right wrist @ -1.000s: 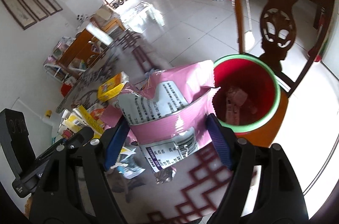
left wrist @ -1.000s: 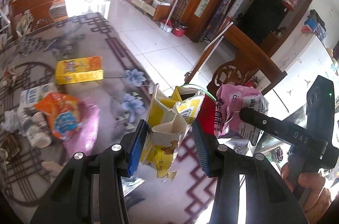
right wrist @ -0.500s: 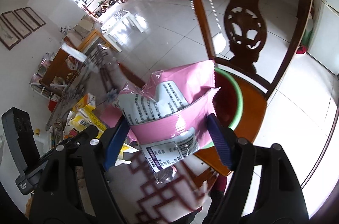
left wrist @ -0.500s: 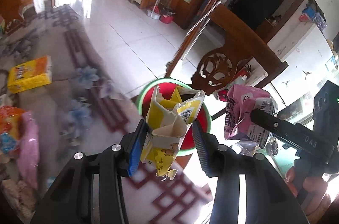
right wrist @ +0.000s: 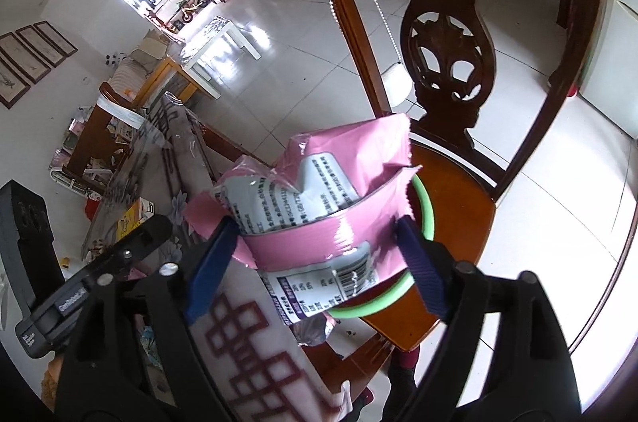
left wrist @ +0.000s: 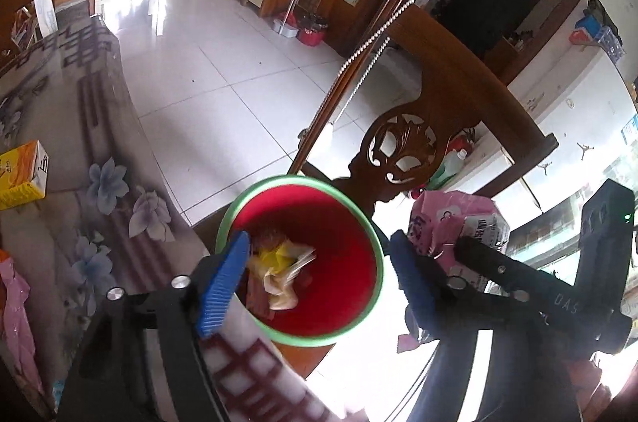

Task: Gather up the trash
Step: 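Open the left tool then the right tool over the red bin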

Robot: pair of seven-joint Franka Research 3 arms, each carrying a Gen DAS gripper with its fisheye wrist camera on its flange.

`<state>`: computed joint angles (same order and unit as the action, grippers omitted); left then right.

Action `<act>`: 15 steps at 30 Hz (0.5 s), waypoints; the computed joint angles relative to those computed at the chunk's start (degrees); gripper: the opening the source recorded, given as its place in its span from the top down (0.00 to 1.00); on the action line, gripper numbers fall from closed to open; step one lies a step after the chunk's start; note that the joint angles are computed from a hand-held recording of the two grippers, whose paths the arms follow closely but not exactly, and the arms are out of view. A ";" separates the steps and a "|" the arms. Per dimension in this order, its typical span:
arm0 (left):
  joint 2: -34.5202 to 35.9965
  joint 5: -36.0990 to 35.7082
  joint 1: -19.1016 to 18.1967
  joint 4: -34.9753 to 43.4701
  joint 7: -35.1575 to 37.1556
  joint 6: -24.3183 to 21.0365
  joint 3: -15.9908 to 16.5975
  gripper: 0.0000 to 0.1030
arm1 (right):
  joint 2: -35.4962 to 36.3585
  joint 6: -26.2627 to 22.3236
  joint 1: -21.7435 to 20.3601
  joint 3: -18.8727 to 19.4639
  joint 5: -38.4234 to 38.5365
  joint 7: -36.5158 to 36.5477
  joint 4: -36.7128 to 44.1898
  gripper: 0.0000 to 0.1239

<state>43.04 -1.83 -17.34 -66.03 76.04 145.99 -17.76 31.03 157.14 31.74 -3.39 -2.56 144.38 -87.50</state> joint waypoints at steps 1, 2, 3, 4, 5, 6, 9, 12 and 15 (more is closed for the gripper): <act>0.17 0.11 -0.15 0.45 -0.34 -0.18 0.20 0.30 | 0.61 0.04 -0.56 0.45 0.36 -0.86 0.73 0.28; 0.08 0.20 -0.19 0.47 -0.64 -0.18 0.35 0.30 | 1.03 0.11 -0.61 0.39 0.43 -1.06 1.23 0.27; -0.17 0.33 -0.20 0.18 -0.93 -0.05 0.51 0.29 | 1.33 0.13 -0.62 0.35 0.56 -1.18 1.63 0.26; -0.75 0.55 -0.15 -0.60 -1.24 0.30 0.73 0.29 | 1.69 0.11 -0.87 0.61 1.01 -1.52 2.13 0.26; -1.25 0.78 -0.12 -1.33 -1.54 0.63 0.92 0.28 | 1.98 0.12 -1.06 0.82 1.52 -1.71 2.49 0.25; -1.85 1.06 -0.05 -2.19 -1.89 0.99 1.13 0.28 | 2.17 0.35 -1.16 0.88 1.90 -1.82 2.58 0.24; -4.38 1.68 0.47 -6.19 -3.01 2.91 1.41 0.26 | 2.45 0.88 -0.92 0.66 2.78 -1.25 2.66 0.24; -7.38 2.36 1.15 -11.21 -3.63 5.08 1.36 0.24 | 2.70 0.97 -0.71 0.81 3.47 -1.00 2.86 0.24; -10.40 2.97 2.11 -16.19 -3.24 6.15 1.11 0.24 | 3.44 -0.03 -0.36 1.25 3.73 -1.55 4.19 0.24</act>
<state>32.63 1.15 -15.23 -82.21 72.80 152.14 -16.65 34.47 157.10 31.38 -2.14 1.17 142.83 -83.31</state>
